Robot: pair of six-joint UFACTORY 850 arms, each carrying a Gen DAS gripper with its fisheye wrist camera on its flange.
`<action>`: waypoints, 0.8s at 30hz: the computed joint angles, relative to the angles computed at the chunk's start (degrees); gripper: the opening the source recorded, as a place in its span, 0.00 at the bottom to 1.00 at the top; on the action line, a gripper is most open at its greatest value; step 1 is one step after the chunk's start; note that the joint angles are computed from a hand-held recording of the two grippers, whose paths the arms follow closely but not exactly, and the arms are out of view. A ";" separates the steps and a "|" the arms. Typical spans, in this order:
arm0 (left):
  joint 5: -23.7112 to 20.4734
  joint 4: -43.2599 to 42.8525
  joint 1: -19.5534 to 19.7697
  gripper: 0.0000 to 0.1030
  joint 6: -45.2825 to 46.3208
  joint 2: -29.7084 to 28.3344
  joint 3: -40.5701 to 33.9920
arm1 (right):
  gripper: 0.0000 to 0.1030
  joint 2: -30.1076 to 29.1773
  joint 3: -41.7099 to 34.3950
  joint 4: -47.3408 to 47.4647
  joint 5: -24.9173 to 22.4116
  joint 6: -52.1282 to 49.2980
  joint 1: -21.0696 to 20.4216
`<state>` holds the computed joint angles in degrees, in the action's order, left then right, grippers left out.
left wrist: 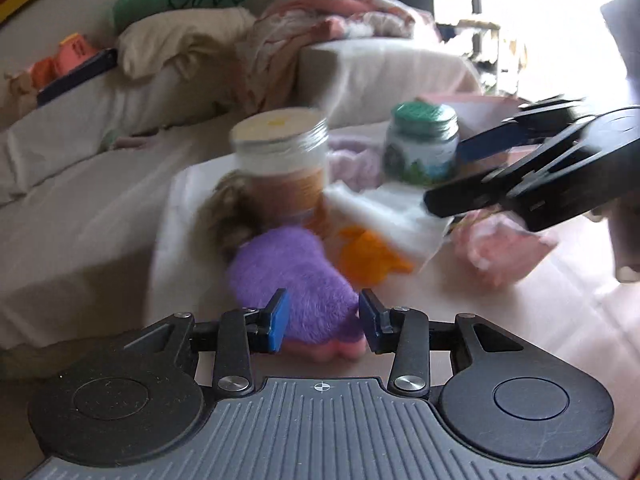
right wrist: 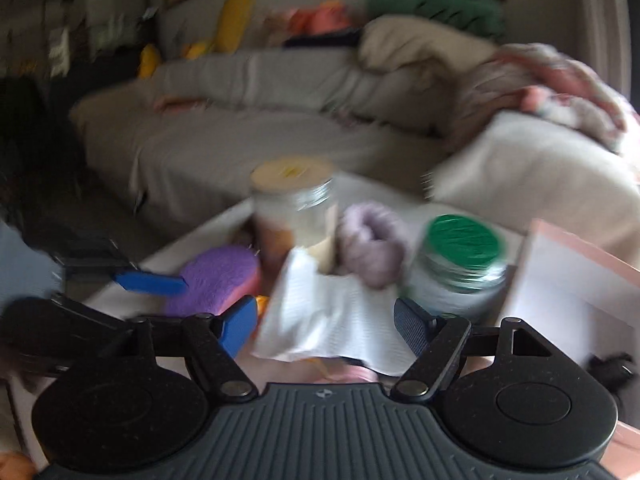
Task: Organize soft objects
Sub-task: 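Grasp the purple sponge with the left gripper while the right gripper grasps the white tissue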
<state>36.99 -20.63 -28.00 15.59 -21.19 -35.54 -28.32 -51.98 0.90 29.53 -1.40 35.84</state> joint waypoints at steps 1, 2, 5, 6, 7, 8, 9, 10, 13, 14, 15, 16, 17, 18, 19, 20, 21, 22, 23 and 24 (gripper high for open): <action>-0.23 1.10 0.49 0.42 -1.38 0.62 0.66 | 0.73 -1.59 -1.86 1.88 -1.81 -2.62 0.78; -0.65 3.04 1.18 0.42 -4.04 1.39 1.36 | 0.70 -3.09 -3.67 3.43 -3.76 -4.95 1.38; 0.73 8.60 3.27 0.41 -13.07 3.20 3.27 | 0.28 -5.92 -6.96 11.71 -7.51 -14.59 2.92; 1.93 9.87 4.01 0.41 -16.30 3.42 3.73 | 0.16 -5.79 -6.59 12.47 -6.71 -15.43 3.03; 2.88 10.71 4.69 0.41 -19.24 3.47 3.98 | 0.13 -5.02 -5.85 11.23 -6.25 -13.86 2.84; 3.73 11.07 5.35 0.41 -22.15 3.35 3.97 | 0.10 -3.80 -4.72 8.01 -5.60 -9.90 2.34; 4.63 10.67 5.95 0.41 -24.70 2.99 3.78 | 0.10 -2.25 -2.92 2.62 -3.87 -3.94 1.33; 5.27 9.40 6.25 0.40 -26.32 2.48 3.43 | 0.10 -0.35 -0.83 -0.37 -1.59 -0.36 0.62; 5.37 7.47 6.88 0.39 -29.78 0.64 1.81 | 0.10 3.89 4.18 -0.71 3.78 2.51 -0.84; 5.27 8.66 7.18 0.39 -31.19 0.17 1.49 | 0.10 4.83 5.26 -0.70 4.39 3.19 -1.25; 4.79 9.66 7.20 0.39 -31.92 -0.25 1.02 | 0.10 5.67 6.47 -0.90 4.86 3.64 -1.64; 4.33 10.13 7.00 0.39 -31.76 -0.52 0.61 | 0.10 6.17 7.64 -0.04 5.46 2.96 -1.77; 3.93 10.32 6.61 0.39 -31.20 -0.68 0.27 | 0.10 6.39 8.66 1.43 5.95 1.61 -1.77; 3.43 9.88 5.99 0.43 -29.59 -0.84 -0.07 | 0.10 6.27 9.39 2.57 6.24 0.38 -1.77; 2.87 7.52 5.11 0.48 -26.05 -1.02 -0.53 | 0.10 5.98 10.06 3.41 6.42 -0.49 -1.68; 2.25 4.86 4.18 0.49 -21.95 -1.23 -1.00 | 0.10 6.25 11.01 3.62 6.43 -0.73 -1.80; 1.65 0.66 2.90 0.49 -16.61 -1.59 -1.66 | 0.10 6.14 11.68 4.28 6.64 -1.09 -1.66; 1.54 -2.88 1.79 0.50 -11.92 -1.87 -2.10 | 0.10 6.09 12.18 4.76 6.90 -1.32 -1.58; 2.01 -5.50 0.75 0.50 -8.20 -2.23 -2.42 | 0.10 6.08 12.54 4.99 7.15 -1.42 -1.62; 2.78 -7.45 -0.08 0.51 -5.18 -2.45 -2.50 | 0.10 6.04 13.11 5.18 7.76 -1.39 -1.55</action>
